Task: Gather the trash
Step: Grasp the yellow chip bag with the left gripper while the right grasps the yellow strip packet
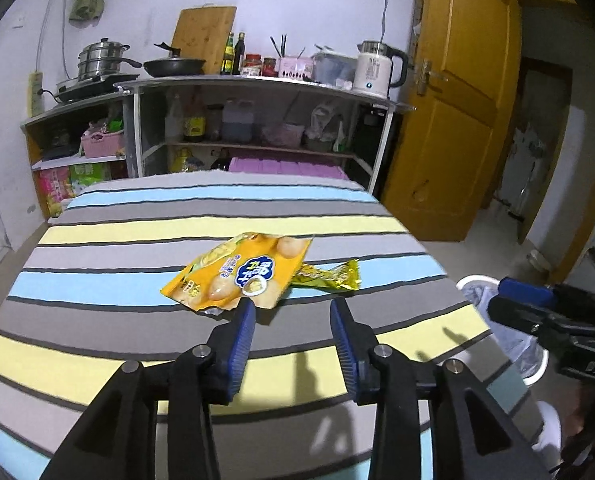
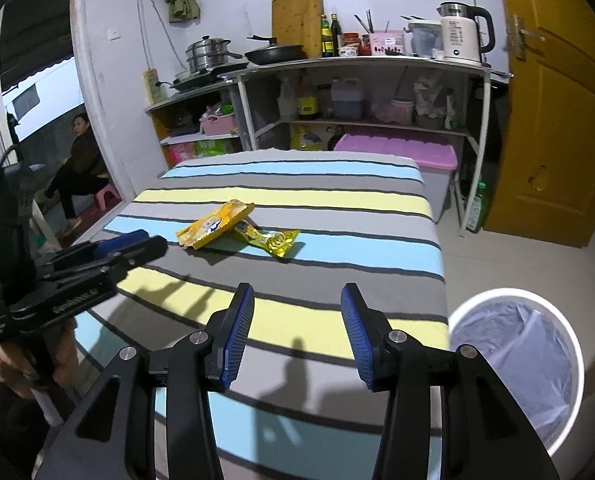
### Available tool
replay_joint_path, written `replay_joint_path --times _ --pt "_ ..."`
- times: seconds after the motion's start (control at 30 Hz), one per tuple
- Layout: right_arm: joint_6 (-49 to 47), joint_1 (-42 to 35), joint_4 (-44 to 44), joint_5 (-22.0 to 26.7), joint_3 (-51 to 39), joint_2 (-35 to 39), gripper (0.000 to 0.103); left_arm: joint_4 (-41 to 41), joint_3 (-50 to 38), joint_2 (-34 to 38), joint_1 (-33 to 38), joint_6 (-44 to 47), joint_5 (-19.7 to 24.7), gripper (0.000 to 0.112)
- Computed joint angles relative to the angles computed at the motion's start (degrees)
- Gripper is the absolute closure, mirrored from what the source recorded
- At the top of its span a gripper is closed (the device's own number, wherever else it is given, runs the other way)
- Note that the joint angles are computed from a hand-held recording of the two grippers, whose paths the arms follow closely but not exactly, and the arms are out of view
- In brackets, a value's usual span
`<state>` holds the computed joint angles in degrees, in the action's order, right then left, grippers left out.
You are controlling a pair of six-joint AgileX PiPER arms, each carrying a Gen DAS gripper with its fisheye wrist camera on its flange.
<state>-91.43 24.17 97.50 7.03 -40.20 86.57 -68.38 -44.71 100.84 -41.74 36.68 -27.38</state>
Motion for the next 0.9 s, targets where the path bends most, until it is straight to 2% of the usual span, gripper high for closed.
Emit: replay_joint_path --times 0.23,0.4,0.57,0.6,0.63,0.73,0.83,0.9 --pt "2.1 0.0 -2.4 0.8 -4.1 5.1 0.057 -2.6 -6.3 6.7 3.3 8.0 2.2 0.067" --pt "0.4 -0.5 -0.7 1.6 -6.2 8.3 0.057 -12.6 -12.8 11.8 4.3 21.5 2.3 0.067" --pt "2.8 -0.8 -3.5 2.1 -8.7 11.1 0.057 -22.4 -17.7 14.5 5.5 32.4 2.6 0.067" --pt "2.8 -0.7 -3.7 2.1 -9.2 11.6 0.057 -23.8 -18.3 14.9 5.9 33.7 2.8 0.073" --pt "2.9 -0.6 -4.0 2.2 -9.8 12.0 0.057 -24.6 -18.6 15.1 6.4 34.3 3.4 0.085" --pt "0.3 -0.4 -2.8 2.5 -11.7 13.8 0.057 -22.3 -17.5 14.5 7.3 31.1 4.7 0.096" --pt "0.2 0.2 -4.4 2.3 -14.0 15.7 0.057 -13.2 -13.8 12.2 7.2 20.6 4.3 0.101" --pt "3.5 0.4 -9.2 2.5 -16.0 17.1 0.057 -5.9 -11.1 10.1 8.1 12.3 5.8 0.103"
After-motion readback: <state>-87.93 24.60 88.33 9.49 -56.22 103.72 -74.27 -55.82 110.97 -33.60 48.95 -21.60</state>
